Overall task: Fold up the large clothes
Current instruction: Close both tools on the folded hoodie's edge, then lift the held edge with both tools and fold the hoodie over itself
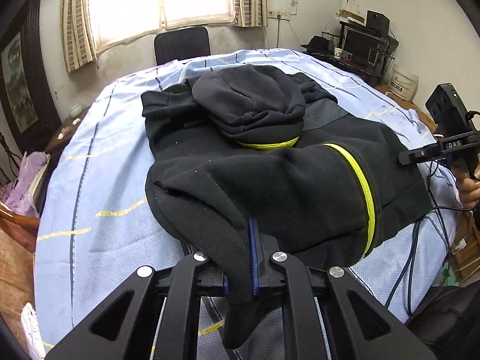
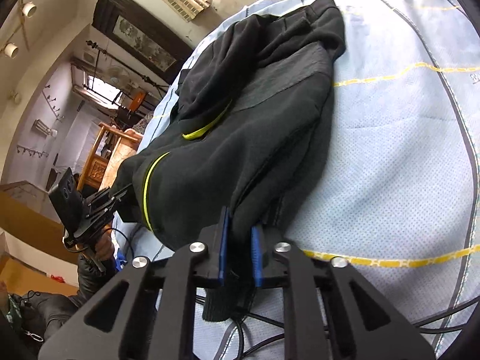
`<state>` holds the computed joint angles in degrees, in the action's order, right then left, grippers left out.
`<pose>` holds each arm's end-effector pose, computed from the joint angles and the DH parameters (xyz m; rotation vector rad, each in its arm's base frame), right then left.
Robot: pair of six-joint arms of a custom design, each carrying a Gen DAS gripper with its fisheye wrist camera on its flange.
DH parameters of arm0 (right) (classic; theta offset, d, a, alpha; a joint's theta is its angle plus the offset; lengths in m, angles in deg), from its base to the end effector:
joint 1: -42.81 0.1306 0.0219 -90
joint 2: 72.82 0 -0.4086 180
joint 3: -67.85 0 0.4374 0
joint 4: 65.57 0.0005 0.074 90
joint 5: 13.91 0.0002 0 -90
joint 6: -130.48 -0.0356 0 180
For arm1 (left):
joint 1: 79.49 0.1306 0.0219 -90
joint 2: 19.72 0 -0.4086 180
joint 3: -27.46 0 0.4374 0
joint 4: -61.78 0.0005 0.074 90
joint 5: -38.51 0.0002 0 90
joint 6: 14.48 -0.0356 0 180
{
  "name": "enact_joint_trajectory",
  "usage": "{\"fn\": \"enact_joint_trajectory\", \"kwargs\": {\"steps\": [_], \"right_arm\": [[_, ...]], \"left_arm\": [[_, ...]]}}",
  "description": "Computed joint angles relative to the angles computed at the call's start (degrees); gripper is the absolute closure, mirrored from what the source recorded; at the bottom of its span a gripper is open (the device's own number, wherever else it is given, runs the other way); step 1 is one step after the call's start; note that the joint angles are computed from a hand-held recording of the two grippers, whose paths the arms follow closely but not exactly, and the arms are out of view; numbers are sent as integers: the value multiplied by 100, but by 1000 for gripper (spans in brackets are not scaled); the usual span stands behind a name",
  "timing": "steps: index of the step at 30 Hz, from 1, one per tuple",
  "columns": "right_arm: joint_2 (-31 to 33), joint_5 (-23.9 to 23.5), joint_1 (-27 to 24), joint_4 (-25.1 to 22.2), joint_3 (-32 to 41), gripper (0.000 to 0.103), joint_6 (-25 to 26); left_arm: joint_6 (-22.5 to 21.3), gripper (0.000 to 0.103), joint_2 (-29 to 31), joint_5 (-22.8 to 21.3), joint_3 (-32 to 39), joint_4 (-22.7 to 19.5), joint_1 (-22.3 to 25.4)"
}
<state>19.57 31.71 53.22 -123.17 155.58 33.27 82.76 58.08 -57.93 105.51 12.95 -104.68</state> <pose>0.5080 0.1181 0.4152 -0.3297 2.5555 1.1303 0.4043 -0.1863 0.4497 0.3260 2.3932 -0.1245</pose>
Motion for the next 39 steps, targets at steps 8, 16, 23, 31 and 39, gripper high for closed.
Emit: {"fn": "enact_joint_trajectory", "kwargs": {"steps": [8, 16, 23, 31, 39], "right_arm": [[66, 202, 206, 12, -95, 79, 153], [-249, -166, 37, 719, -190, 95, -364], [-340, -382, -111, 1110, -228, 95, -626], [-194, -429, -99, 693, -399, 96, -553], [13, -510, -98, 306, -362, 89, -547]], "left_arm": [[55, 92, 7, -146, 1, -28, -50], [396, 94, -197, 681, 151, 74, 349], [388, 94, -181, 643, 204, 108, 325], [798, 94, -220, 1172, -101, -78, 483], [1145, 91, -147, 1676, -326, -185, 638]]}}
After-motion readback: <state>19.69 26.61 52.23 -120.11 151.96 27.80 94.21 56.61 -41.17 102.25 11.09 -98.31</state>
